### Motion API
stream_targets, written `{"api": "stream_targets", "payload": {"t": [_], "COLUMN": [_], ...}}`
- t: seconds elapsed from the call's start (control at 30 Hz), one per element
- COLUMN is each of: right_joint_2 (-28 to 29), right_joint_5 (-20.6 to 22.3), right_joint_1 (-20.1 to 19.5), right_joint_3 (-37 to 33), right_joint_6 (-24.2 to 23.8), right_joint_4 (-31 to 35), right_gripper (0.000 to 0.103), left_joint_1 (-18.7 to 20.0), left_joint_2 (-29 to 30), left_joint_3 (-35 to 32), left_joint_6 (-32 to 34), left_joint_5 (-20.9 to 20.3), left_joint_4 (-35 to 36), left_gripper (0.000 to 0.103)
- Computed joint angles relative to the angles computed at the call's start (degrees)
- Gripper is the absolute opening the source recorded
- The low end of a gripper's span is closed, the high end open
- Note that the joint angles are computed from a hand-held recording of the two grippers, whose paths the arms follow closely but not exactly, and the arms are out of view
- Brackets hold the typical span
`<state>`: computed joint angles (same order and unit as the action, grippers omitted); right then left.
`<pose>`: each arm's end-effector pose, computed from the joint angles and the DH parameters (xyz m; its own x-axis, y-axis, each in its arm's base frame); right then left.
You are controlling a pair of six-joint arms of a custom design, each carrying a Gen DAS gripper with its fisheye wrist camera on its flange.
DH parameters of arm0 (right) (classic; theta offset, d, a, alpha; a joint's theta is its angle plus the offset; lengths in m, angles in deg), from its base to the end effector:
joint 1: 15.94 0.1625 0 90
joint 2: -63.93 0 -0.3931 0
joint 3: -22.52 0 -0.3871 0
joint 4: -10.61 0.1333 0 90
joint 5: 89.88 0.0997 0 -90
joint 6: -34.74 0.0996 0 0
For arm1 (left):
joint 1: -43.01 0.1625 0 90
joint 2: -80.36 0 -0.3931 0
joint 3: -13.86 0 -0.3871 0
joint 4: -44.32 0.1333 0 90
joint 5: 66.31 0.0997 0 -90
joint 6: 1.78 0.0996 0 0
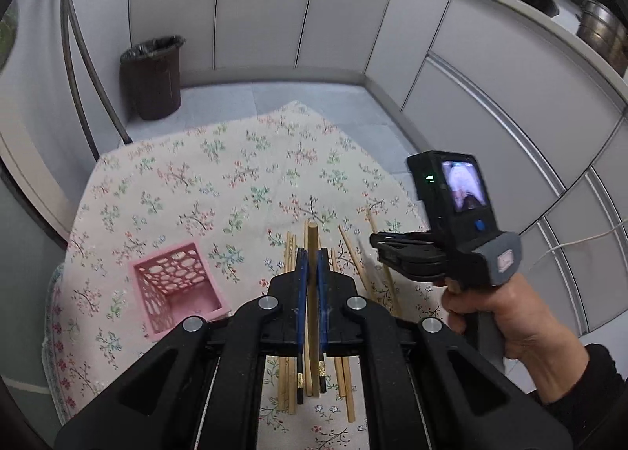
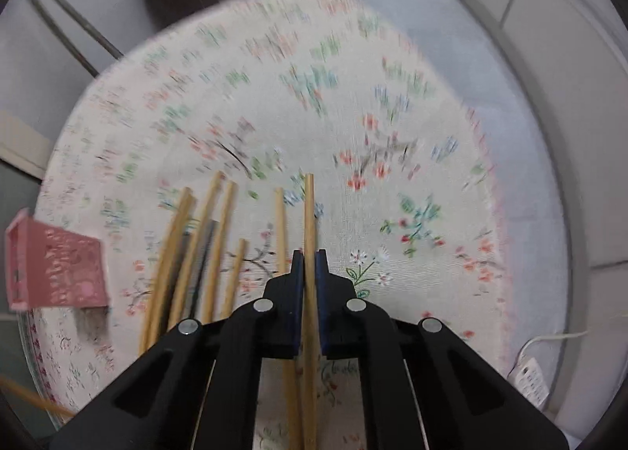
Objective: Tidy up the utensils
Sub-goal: 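Lift the held chopsticks with the left gripper and drop them into the pink basket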
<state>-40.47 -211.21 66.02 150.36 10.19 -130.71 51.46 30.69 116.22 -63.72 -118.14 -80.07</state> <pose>0.0268 -0.3929 0.3607 -0.7898 -0.0360 0.6124 -0.2248 0.9458 -0.2344 -0.5244 -0.2749 0.0486 -0.7928 0.2561 -0.5531 0.5092 0.7770 -0.3701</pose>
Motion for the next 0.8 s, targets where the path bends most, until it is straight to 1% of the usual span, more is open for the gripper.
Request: {"api": "stream_targets", "payload": {"t": [0.03,0.17,0.23,0.27,0.3,0.4,0.43,0.53,0.6,0.67,0.8], "right_joint_2": [-1.5,-10.3,-14.1,-16.3,-16.6,-19.4,-19.9,-19.9,-19.7,-19.0,-18.2], "right_joint_5": [0.5,3.5,4.9,5.8,5.8,6.6,6.8,7.1,7.7,8.7,12.9], "right_joint_1": [0.8,5.3,6.4,7.0,8.0,11.3,12.6,16.2,18.8,20.6,22.5], "right_joint_3": [0.4,2.7,2.9,3.2,3.1,2.0,1.5,0.0,-0.9,-1.5,-2.4], "right_joint_6": [-0.6,-3.4,-5.2,-6.2,-6.4,-6.2,-5.9,-4.7,-3.4,-2.8,-0.5], "right_joint_4": [-0.2,-0.5,-0.2,-0.1,-0.8,-0.7,-1.2,-2.8,-3.5,-4.4,-3.6], "right_gripper": [0.006,0.006,0.006,0.006,0.006,0.006,0.006,0.006,0.006,0.006,0.006], "left_joint_1": [-0.9,-3.5,-4.8,-5.7,-6.2,-7.8,-8.4,-9.2,-9.5,-9.5,-8.8], "left_joint_2": [-0.7,-2.4,-3.5,-4.3,-4.7,-6.6,-7.4,-9.4,-10.4,-10.9,-10.9], "left_joint_3": [0.6,1.4,1.7,1.8,1.8,2.1,2.2,2.5,2.4,1.9,0.7], "left_joint_6": [0.1,0.4,0.5,0.2,0.0,-1.6,-3.0,-6.0,-8.5,-10.8,-15.0], "left_joint_5": [0.9,4.4,6.5,8.3,9.4,14.5,16.8,21.4,23.6,25.0,25.9], "left_joint_4": [-0.3,0.5,0.8,1.2,1.5,3.5,5.0,7.7,10.3,13.3,20.0], "left_gripper": [0.004,0.004,0.004,0.004,0.004,0.004,0.004,0.004,0.004,0.004,0.004]}}
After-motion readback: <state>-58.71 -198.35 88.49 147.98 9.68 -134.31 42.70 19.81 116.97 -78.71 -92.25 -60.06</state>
